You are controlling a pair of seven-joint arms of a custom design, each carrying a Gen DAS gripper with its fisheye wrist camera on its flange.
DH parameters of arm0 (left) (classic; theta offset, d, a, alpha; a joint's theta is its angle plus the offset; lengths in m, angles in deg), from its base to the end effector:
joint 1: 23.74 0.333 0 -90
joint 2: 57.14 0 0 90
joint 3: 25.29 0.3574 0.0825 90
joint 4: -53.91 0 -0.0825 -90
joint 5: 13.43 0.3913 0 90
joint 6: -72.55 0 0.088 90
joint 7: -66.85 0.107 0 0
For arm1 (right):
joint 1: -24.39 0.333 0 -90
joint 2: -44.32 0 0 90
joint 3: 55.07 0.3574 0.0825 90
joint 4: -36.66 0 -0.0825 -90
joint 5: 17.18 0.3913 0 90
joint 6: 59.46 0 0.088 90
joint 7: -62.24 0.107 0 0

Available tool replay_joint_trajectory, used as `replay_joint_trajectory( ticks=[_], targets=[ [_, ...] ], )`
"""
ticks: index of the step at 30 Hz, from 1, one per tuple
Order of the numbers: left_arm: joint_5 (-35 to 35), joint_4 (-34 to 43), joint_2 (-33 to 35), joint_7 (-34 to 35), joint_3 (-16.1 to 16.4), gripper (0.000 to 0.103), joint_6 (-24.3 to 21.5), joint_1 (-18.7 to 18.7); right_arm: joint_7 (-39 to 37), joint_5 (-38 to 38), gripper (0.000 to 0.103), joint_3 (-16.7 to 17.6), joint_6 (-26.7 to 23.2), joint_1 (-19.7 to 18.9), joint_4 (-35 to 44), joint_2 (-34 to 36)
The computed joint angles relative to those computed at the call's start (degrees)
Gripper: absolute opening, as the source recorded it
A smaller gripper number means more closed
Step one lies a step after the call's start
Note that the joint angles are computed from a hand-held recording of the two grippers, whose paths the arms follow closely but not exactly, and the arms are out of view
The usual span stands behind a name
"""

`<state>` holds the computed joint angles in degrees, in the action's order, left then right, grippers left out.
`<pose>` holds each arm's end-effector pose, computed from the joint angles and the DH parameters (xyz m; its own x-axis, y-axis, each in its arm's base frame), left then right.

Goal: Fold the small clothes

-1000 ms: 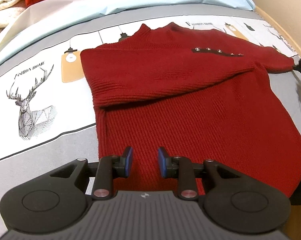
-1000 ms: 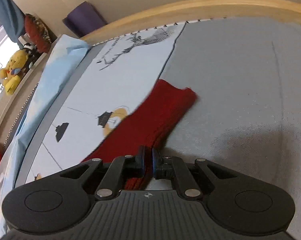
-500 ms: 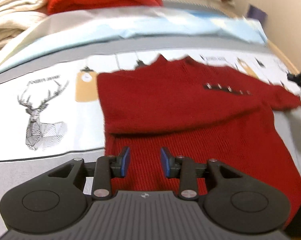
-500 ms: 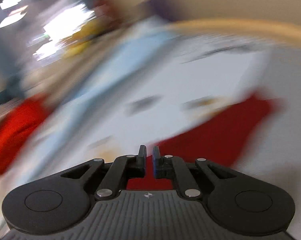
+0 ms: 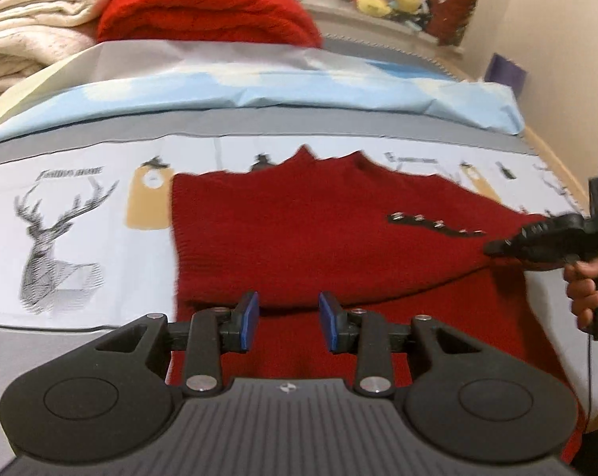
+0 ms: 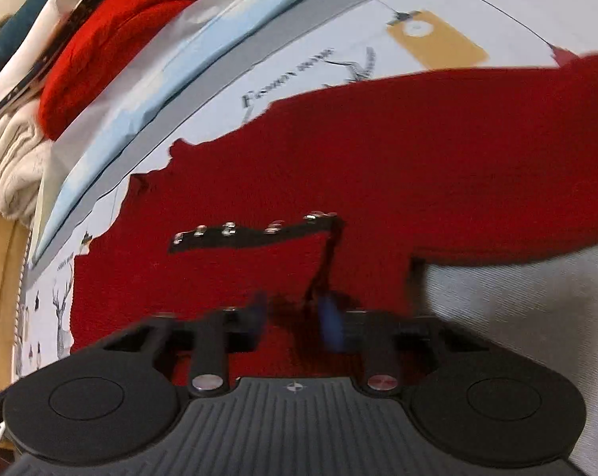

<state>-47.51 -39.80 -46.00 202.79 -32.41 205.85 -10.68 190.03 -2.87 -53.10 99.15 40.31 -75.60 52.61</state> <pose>0.6747 0.0683 0.5991 -0.4177 -0.8984 0.1358 -0.7219 0.2374 -0.6500 0.6190 0.1875 0.5158 -0.3542 -0.7678 -0.5339 -0.7464 0.5761 -0.3333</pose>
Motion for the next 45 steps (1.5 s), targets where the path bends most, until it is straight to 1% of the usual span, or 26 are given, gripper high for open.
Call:
replay_joint_trajectory(
  ticks=[2, 4, 8, 12, 15, 16, 17, 19, 22, 25, 26, 27, 28, 29, 30, 31, 32, 33, 36, 37, 38, 39, 40, 41, 43, 45],
  targets=[
    [-2.5, -0.2, -0.3, 1.7, -0.7, 0.037, -0.7, 0.1, 3.3, -4.2, 0.009, -1.0, 1.9, 1.3, 1.5, 0.4],
    [-5.1, -0.3, -0.6, 3.8, -1.2, 0.037, -1.6, 0.1, 2.1, -4.4, 0.009, 0.0, 5.5, 1.8, 3.7, 0.2],
    [-12.8, -1.6, -1.9, 10.2, -2.1, 0.048, -0.9, -0.5, -8.3, 0.3, 0.009, 3.6, 8.9, 2.1, 9.4, -0.6],
    [-19.3, -3.9, -3.5, 14.7, -2.0, 0.049, 1.5, -2.2, -13.5, 6.5, 0.009, 6.0, 11.9, 3.9, 11.8, -0.3],
    [-20.8, -5.6, -4.3, 17.5, -1.7, 0.048, 4.7, -4.0, -17.4, 10.9, 0.009, 7.2, 12.3, 4.6, 12.2, 0.5],
    [-20.9, -6.0, -4.4, 18.3, -1.7, 0.045, 5.7, -4.6, -18.8, 12.9, 0.009, 7.7, 11.5, 4.4, 12.9, 1.0],
    [-21.1, -6.0, -4.3, 19.3, -1.6, 0.034, 6.4, -4.9, -22.8, 17.6, 0.009, 9.4, 11.0, 3.2, 13.6, 1.3],
    [-21.6, -5.8, -3.9, 21.0, -1.4, 0.025, 6.4, -5.2, -31.0, 25.4, 0.009, 11.6, 10.1, 1.7, 14.9, 1.6],
    [-21.9, -4.7, -3.0, 22.8, -1.2, 0.01, 5.7, -5.0, -39.4, 33.5, 0.009, 12.3, 8.7, 1.2, 14.8, 0.8],
    [-18.8, -3.5, -2.0, 20.8, -0.9, 0.009, 6.8, -5.0, -40.2, 34.6, 0.009, 10.4, 7.2, 2.7, 14.8, 0.6],
    [-17.4, -2.8, -1.5, 19.7, -0.8, 0.009, 7.6, -4.9, -39.3, 33.3, 0.012, 9.5, 6.5, 3.2, 14.8, 0.6],
    [-15.0, -1.7, -0.7, 17.3, -0.4, 0.009, 8.5, -4.9, -37.8, 31.8, 0.012, 8.7, 5.9, 3.8, 15.0, 0.8],
    [-12.4, -0.6, 0.2, 14.4, 0.0, 0.009, 9.5, -4.7, -35.6, 29.8, 0.018, 7.8, 6.2, 4.4, 14.7, 0.7],
    [-8.7, 1.1, 1.6, 10.1, 0.7, 0.008, 10.5, -4.5, -33.7, 28.2, 0.031, 7.1, 7.2, 4.9, 14.1, 0.6],
    [-4.2, 3.6, 3.4, 4.2, 2.4, 0.008, 10.9, -4.8, -28.9, 23.5, 0.039, 5.4, 8.2, 6.0, 13.0, 0.3],
    [-0.3, 6.4, 5.5, -2.2, 6.2, 0.008, 10.9, -6.4, -23.0, 17.5, 0.049, 3.5, 8.5, 7.2, 12.1, -0.1],
    [4.6, 10.0, 8.1, -10.3, 11.2, 0.008, 10.8, -8.5, -15.9, 10.8, 0.049, 1.2, 8.2, 8.3, 11.1, -0.7],
    [11.2, 13.0, 10.6, -20.2, 16.2, 0.008, 11.8, -10.6, -11.4, 7.2, 0.049, 0.2, 7.5, 8.3, 10.0, -1.3],
    [40.2, 18.1, 17.0, -48.7, 30.9, 0.01, 19.3, -15.7, 2.7, -3.8, 0.049, -2.3, 4.6, 7.9, 7.4, -3.1],
    [46.3, 18.7, 18.0, -53.7, 33.7, 0.01, 21.0, -16.3, 7.0, -7.6, 0.049, -2.8, 3.5, 7.6, 6.5, -3.8],
    [48.3, 18.1, 17.8, -56.0, 34.5, 0.012, 22.9, -15.9, 10.0, -10.1, 0.049, -3.0, 2.5, 7.0, 5.6, -4.5],
    [46.3, 17.3, 17.0, -55.5, 33.3, 0.014, 23.4, -14.5, 12.6, -12.2, 0.049, -2.9, 1.7, 6.4, 4.7, -5.2],
    [40.2, 17.2, 16.1, -51.3, 30.0, 0.016, 21.8, -12.0, 14.9, -14.0, 0.049, -2.6, 0.9, 5.6, 3.7, -6.0],
    [35.0, 17.8, 15.6, -46.1, 25.0, 0.016, 19.6, -8.2, 17.0, -15.7, 0.049, -2.4, -0.2, 4.9, 2.6, -6.9],
    [32.8, 17.1, 14.0, -40.2, 15.1, 0.016, 16.5, -1.3, 20.0, -18.8, 0.049, -1.4, -2.9, 3.3, 1.1, -8.2],
    [30.2, 17.0, 13.7, -34.1, 9.5, 0.02, 13.2, 2.1, 22.2, -21.2, 0.049, -0.3, -5.8, 1.6, -0.5, -9.4]
  ],
)
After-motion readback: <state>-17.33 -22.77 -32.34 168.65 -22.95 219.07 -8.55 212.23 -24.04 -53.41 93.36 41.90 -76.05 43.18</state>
